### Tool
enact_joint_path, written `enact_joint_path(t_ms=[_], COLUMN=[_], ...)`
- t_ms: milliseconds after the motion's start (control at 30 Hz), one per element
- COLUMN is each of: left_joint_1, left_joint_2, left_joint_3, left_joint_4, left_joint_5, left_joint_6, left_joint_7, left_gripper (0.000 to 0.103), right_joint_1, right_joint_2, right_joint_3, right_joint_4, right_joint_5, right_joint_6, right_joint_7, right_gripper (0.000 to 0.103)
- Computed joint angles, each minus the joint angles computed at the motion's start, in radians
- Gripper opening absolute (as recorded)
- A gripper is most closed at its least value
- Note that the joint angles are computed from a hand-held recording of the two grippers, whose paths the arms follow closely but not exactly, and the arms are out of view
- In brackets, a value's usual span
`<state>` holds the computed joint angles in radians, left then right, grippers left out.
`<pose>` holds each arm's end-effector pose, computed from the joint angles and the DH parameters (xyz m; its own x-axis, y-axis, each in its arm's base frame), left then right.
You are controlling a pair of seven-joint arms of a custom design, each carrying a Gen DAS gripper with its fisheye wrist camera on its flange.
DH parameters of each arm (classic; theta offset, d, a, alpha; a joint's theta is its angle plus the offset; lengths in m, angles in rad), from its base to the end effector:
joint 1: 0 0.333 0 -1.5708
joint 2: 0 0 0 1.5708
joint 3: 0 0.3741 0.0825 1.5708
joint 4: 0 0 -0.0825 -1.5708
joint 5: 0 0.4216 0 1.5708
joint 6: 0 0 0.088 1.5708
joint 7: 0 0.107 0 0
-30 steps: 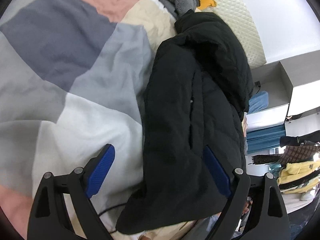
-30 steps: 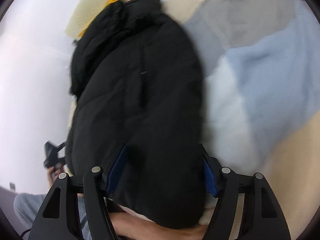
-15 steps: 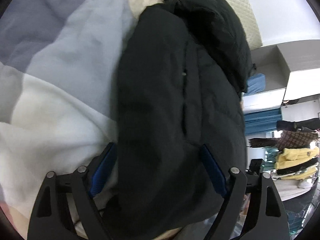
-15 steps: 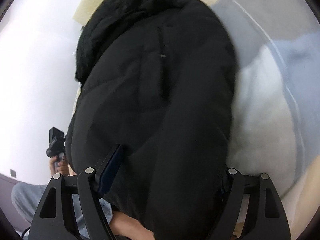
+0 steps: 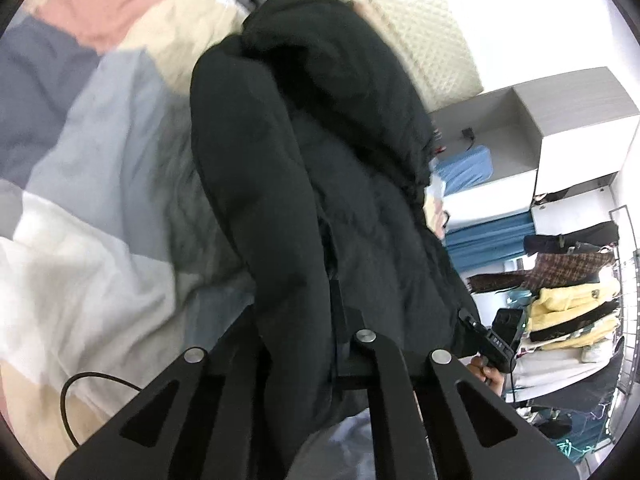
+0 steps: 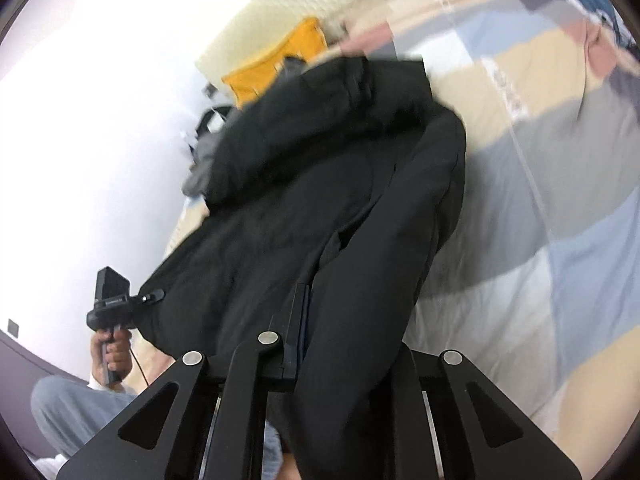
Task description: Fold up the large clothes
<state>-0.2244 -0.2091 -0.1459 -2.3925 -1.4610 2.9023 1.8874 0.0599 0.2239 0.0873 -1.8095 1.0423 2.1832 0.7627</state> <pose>0.4881 -0.1283 0.4754 0.2806 -0.5669 0.7745 -0.7076 -0.6674 -0.2321 0.6772 0.1281 0.4900 0.4539 -0.6364 -0.6237 -0.8626 -0.1383 -0.4867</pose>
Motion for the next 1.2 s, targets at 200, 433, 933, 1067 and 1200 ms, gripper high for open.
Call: enact_joint_path(t_ms=[200,433,933,1067,1200], left_joint_1=[-0.005,-0.035,0.009,-0.034,-0.066], left_joint_2=[-0.055,-0.137,-0.362,-0.399,-0.392], left_joint_3=[-0.007,0.018,-0.017,0.018,0.065], left_joint_4=[0.012,0.005,-0.097,-0.118,-0.108], left_joint_5=[0.032,0.089,0.511,0.561,0.602], left_joint_6=[0.06,0.149,0.08,0.064,0.047], left_joint_7=[-0.061,-0.159,-0.465,-0.505,-0.548], left_gripper=[0.006,0.006,0.006,0.006,0.007], right_joint_1=[0.006,0.016,0.064,0.075,0.083], right_joint_2=[-0.056,-0.128,-0.308,-0.33,-0.296], right_joint_3=[-0.007,-0.032,-0.118,-0.138,-0.136], right_joint_4=[0.01,0.016,-0.013,-0.021,0.014], right_joint_5=[0.038,0.133,0.099,0.106,0.079], right_joint_6=[0.024,0.02,-0.068,-0.086,-0.075], right_joint_7=[-0.033,-0.061,-0.063,-0.059,-0.004], right_gripper=[0.01,0.01,0.01,0.01,0.01])
